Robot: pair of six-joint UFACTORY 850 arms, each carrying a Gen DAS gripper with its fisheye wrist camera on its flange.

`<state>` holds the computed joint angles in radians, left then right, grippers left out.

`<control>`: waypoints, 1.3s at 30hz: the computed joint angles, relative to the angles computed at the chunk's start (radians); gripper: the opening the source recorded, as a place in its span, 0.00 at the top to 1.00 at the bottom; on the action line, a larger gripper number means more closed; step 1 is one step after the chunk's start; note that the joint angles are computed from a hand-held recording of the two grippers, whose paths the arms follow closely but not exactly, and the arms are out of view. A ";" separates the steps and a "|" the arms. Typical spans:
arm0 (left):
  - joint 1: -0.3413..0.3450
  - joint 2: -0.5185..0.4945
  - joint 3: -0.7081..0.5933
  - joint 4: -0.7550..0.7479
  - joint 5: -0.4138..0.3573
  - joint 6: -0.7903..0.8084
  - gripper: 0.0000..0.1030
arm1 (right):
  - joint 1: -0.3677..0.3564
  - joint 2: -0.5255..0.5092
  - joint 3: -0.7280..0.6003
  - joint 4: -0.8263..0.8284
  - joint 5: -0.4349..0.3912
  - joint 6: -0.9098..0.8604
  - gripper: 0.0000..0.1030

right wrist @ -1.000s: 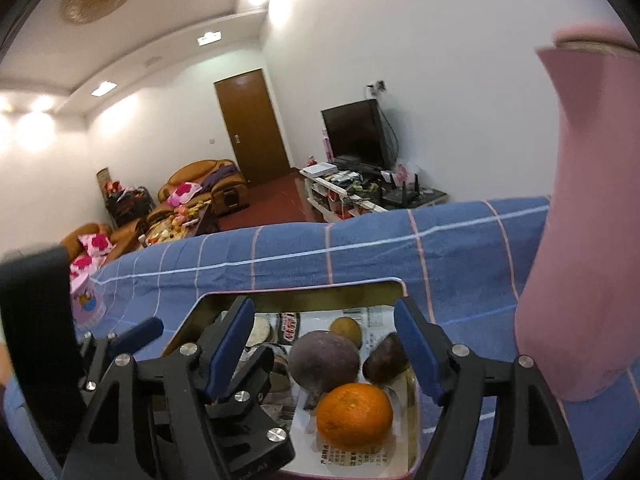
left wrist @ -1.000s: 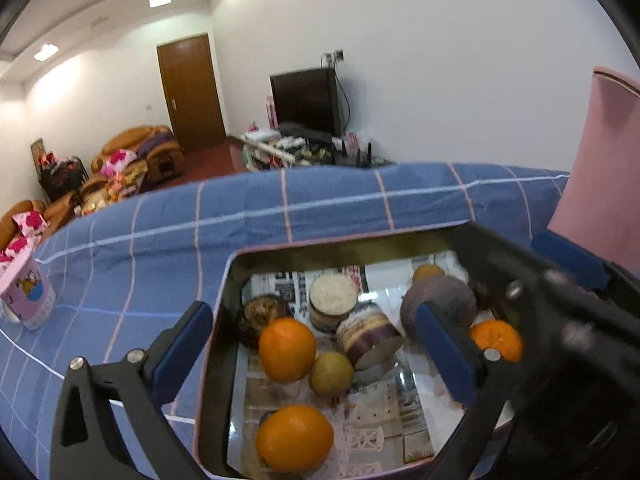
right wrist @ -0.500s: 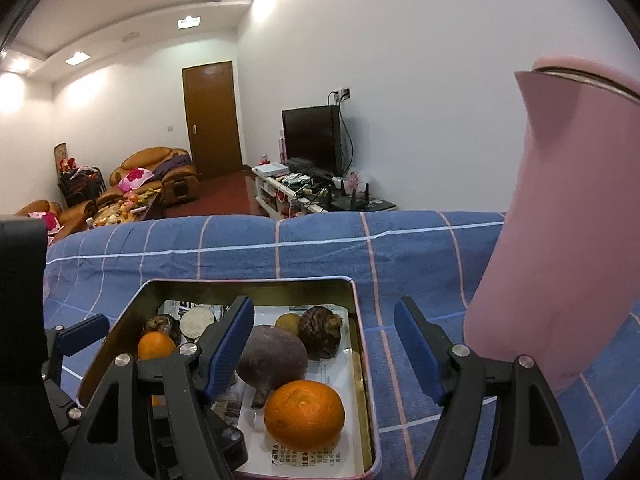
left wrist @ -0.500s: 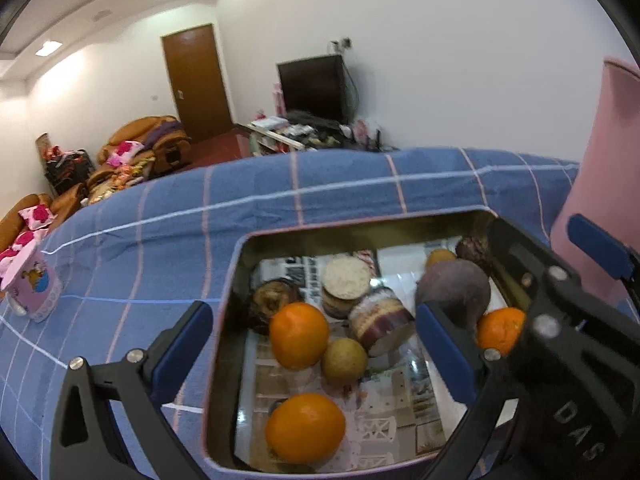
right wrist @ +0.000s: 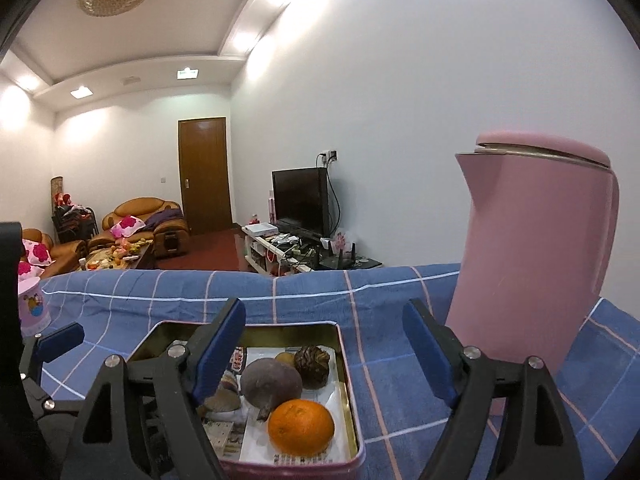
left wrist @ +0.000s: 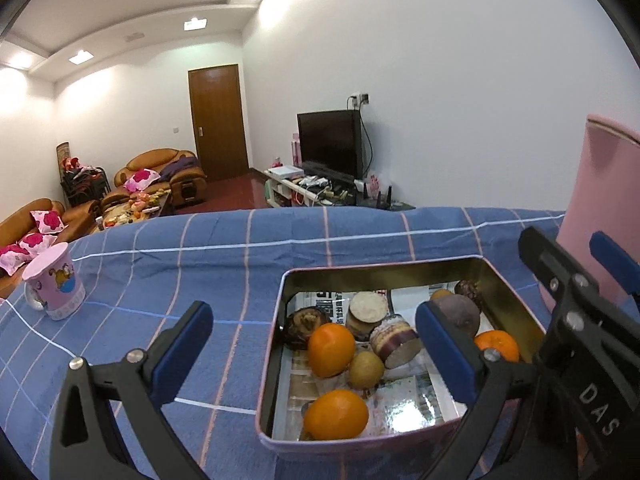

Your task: Organize fruits

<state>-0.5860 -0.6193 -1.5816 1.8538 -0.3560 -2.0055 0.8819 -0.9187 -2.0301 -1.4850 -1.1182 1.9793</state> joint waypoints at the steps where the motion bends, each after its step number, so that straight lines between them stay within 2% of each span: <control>1: 0.000 0.009 0.014 0.032 -0.007 -0.036 0.00 | 0.003 0.004 0.006 -0.001 -0.003 0.005 0.20; 8: -0.006 0.071 0.114 0.259 -0.055 -0.271 0.00 | 0.030 0.027 0.054 -0.044 -0.062 0.049 0.20; 15: -0.014 0.107 0.177 0.368 -0.118 -0.382 0.00 | 0.057 0.044 0.092 -0.087 -0.130 0.088 0.20; 27: -0.018 0.132 0.222 0.417 -0.149 -0.434 0.00 | 0.091 0.059 0.131 -0.123 -0.212 0.118 0.19; 39: -0.017 0.132 0.221 0.420 -0.151 -0.434 0.00 | 0.089 0.063 0.132 -0.117 -0.209 0.114 0.19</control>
<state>-0.6026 -0.4874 -1.3601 2.2740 -0.5068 -2.4400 0.9714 -0.8560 -1.8985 -1.6020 -1.3269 2.0936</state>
